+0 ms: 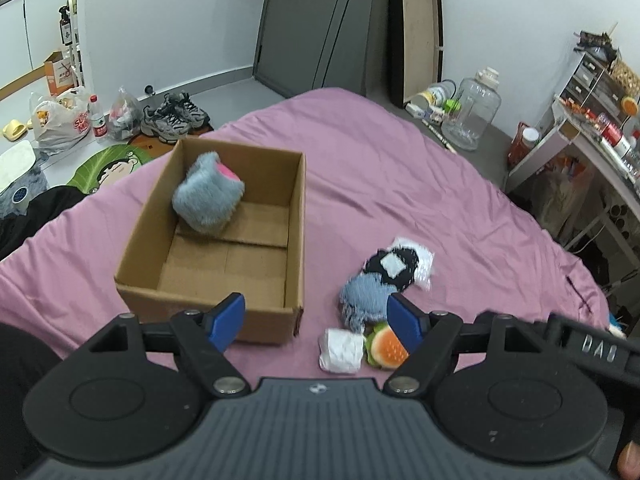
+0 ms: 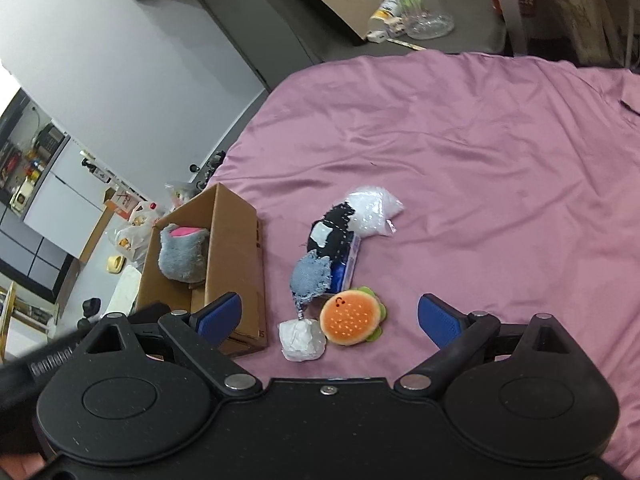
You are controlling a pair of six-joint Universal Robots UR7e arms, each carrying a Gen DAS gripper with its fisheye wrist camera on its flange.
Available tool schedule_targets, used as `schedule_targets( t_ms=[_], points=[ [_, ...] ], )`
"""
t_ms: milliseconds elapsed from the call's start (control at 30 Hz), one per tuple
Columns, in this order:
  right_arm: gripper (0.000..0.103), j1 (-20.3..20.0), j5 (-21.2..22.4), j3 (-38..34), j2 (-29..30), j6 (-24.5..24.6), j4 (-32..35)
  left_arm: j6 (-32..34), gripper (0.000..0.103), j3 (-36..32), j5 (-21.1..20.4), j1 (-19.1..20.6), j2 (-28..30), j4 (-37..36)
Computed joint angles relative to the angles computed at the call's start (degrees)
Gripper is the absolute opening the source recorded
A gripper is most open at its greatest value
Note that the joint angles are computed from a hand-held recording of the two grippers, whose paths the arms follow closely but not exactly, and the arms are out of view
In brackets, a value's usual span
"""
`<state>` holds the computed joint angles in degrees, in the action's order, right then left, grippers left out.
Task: Organize soft objects
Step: 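Grasp the white tissue bundle with the left gripper while the right approaches the hamburger plush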
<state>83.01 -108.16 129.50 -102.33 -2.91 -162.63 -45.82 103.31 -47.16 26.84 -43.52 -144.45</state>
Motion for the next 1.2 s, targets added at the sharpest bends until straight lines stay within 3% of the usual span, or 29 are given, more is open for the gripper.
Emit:
schedule_targets(
  t_ms=[167,400,767,1200],
  points=[
    [0.092,-2.1,1.9,0.1,-0.7,1.2,1.7,-4.6,0.073,0.1,-0.4,-0.5,1.1,2.0],
    [0.08,-4.6,5.1,0.0,-1.1,1.6,4.3,-7.1,0.067,-0.1,-1.1,-1.1,3.5,2.2],
    [0.075,-7.1,7.6,-0.4,-0.9,2.1,5.8,-13.4,0.059,-1.1,-0.5,-1.2,7.4,3.0],
    [0.063,-9.3,8.7,-2.7,3.2,1.0,8.5,-13.8,0.042,-3.0,-1.1,0.5,11.8,0.2]
  ],
)
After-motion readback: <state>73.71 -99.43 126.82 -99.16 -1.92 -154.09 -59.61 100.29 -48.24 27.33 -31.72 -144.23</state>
